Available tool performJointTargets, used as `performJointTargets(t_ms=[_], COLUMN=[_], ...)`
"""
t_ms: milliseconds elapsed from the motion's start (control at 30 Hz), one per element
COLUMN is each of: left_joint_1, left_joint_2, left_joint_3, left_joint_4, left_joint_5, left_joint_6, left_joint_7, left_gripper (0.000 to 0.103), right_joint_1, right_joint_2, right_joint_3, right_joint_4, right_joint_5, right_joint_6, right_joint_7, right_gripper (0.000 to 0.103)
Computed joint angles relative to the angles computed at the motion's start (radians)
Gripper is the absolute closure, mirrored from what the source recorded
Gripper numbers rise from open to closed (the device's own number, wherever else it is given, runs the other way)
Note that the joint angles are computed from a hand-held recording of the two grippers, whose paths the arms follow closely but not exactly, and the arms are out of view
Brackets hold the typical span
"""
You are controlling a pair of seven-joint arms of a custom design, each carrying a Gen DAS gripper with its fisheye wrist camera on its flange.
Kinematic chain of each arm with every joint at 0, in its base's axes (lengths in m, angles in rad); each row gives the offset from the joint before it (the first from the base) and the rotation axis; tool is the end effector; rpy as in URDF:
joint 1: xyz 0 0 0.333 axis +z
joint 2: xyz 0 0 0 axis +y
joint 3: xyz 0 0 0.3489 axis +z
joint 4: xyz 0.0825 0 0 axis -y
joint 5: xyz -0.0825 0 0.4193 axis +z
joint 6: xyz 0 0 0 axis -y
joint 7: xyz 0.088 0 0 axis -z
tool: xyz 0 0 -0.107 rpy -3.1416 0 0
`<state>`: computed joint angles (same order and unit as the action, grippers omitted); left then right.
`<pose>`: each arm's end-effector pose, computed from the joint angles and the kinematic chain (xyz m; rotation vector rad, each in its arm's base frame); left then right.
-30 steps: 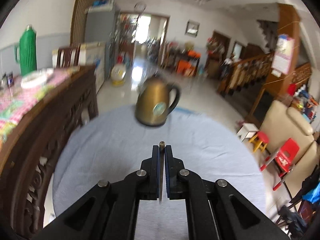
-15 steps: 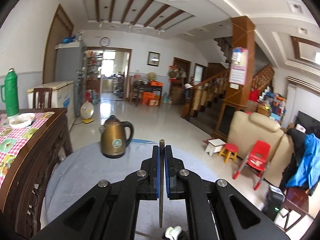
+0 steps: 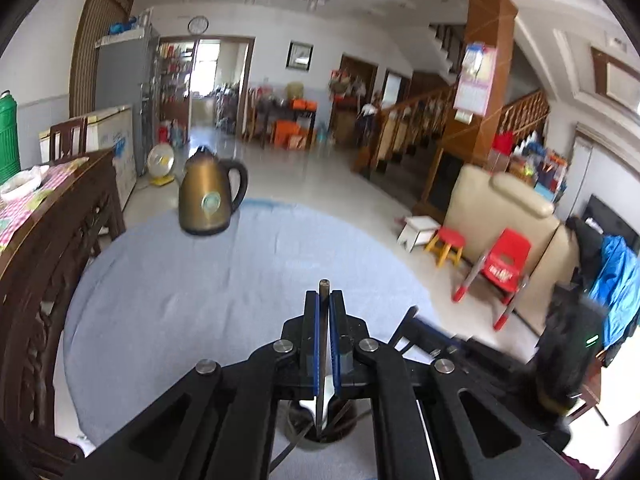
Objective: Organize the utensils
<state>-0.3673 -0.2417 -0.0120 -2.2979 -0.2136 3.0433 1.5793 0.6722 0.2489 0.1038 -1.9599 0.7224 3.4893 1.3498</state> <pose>0.5102 -0.1863 0.5818 -1.5540 1.8768 -1.1675 0.5316 0.4025 0.4959 -1.4727 1.2939 -0.4118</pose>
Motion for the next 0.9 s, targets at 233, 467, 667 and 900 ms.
performJointTargets(t_ms=[233, 467, 667, 900], left_joint_1=[0.203, 0.444, 0.658, 0.654], left_joint_2=[-0.063, -0.188, -0.385, -0.553], left_joint_3=[-0.171, -0.374, -0.585, -0.63], left_joint_4=[-0.09, -0.179, -0.244, -0.307], left_joint_5=[0.223, 0.434, 0.609, 0.71], left_joint_6=[0.048, 0.042, -0.03, -0.154], left_joint_7=[-0.242, -0.498, -0.697, -0.821], left_gripper=[0.038, 0.027, 0.011, 0.006], right_joint_1=[-0.081, -0.057, -0.046, -0.022], right_joint_2=[-0.08, -0.169, -0.236, -0.294], right_joint_3=[0.073, 0.085, 0.121, 0.171], right_joint_4=[-0.119, -0.203, -0.259, -0.296], right_joint_5=[-0.092, 0.001, 0.087, 0.236], right_joint_6=[0.09, 0.17, 0.199, 0.206], right_joint_7=[0.152, 0.08, 0.005, -0.164], right_gripper=[0.053, 0.053, 0.045, 0.04])
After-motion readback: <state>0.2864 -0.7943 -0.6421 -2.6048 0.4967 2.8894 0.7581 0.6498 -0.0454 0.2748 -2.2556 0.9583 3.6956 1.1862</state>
